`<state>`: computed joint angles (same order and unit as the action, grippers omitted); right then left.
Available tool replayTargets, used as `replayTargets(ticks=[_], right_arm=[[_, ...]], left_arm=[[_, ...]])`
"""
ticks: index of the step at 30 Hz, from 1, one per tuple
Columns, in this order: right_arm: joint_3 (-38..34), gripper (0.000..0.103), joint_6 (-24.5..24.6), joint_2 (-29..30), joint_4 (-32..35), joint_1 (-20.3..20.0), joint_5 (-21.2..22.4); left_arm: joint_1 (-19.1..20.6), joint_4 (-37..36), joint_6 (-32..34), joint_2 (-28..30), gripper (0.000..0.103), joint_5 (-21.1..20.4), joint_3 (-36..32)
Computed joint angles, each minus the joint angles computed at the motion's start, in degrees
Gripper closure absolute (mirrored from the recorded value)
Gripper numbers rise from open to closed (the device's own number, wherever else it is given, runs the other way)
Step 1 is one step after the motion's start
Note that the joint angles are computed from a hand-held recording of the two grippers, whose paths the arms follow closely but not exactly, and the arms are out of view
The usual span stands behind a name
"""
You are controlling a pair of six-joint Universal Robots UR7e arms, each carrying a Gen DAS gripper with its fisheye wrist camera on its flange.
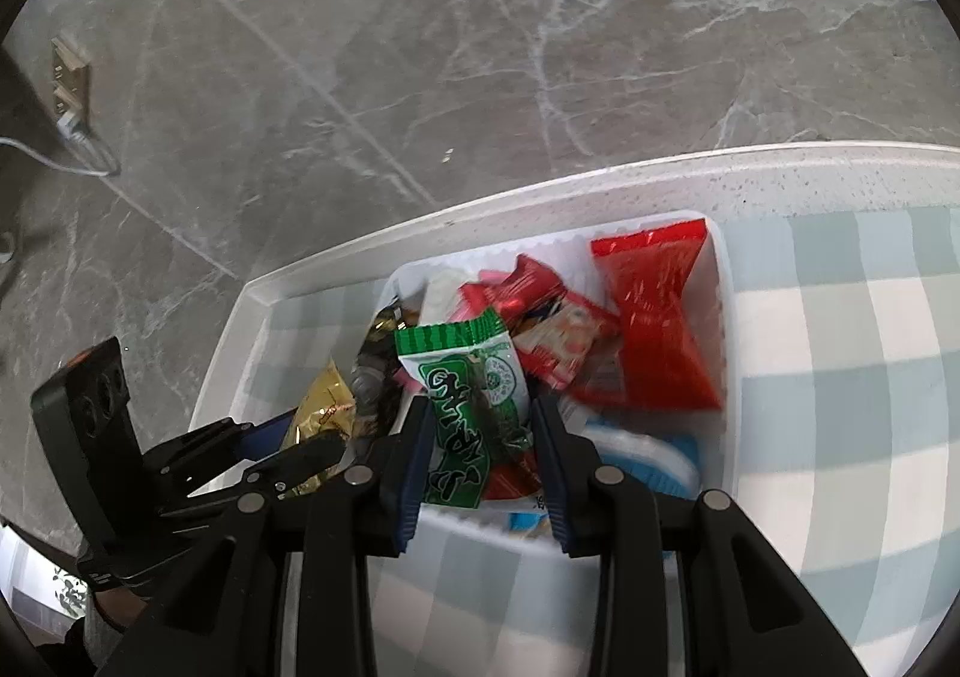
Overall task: Organize snacks
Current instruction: 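Carry gold cake and green seaweed packet over the white tray with both tools, then open both tools to release the snacks into the tray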
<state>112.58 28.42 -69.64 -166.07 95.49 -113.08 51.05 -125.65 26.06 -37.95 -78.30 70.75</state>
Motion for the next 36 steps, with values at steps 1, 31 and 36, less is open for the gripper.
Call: replayTargets(ticks=[1, 31, 36], right_arm=[[-0.1, 0.067, -0.3, 0.1, 0.1, -0.4, 0.0], [-0.5, 0.051, -4.3, 1.4, -1.6, 0.4, -5.5], [1.5, 0.047, -3.0, -0.1, -1.9, 3.2, -7.7]], left_arm=[[0.0, 0.3, 0.1, 0.7, 0.074, 0.0, -0.8], [0.4, -1.4, -2.8, 7.4, 0.047, -0.9, -6.5], [0.5, -3.2, -3.6, 3.7, 0.044, -1.2, -2.3]])
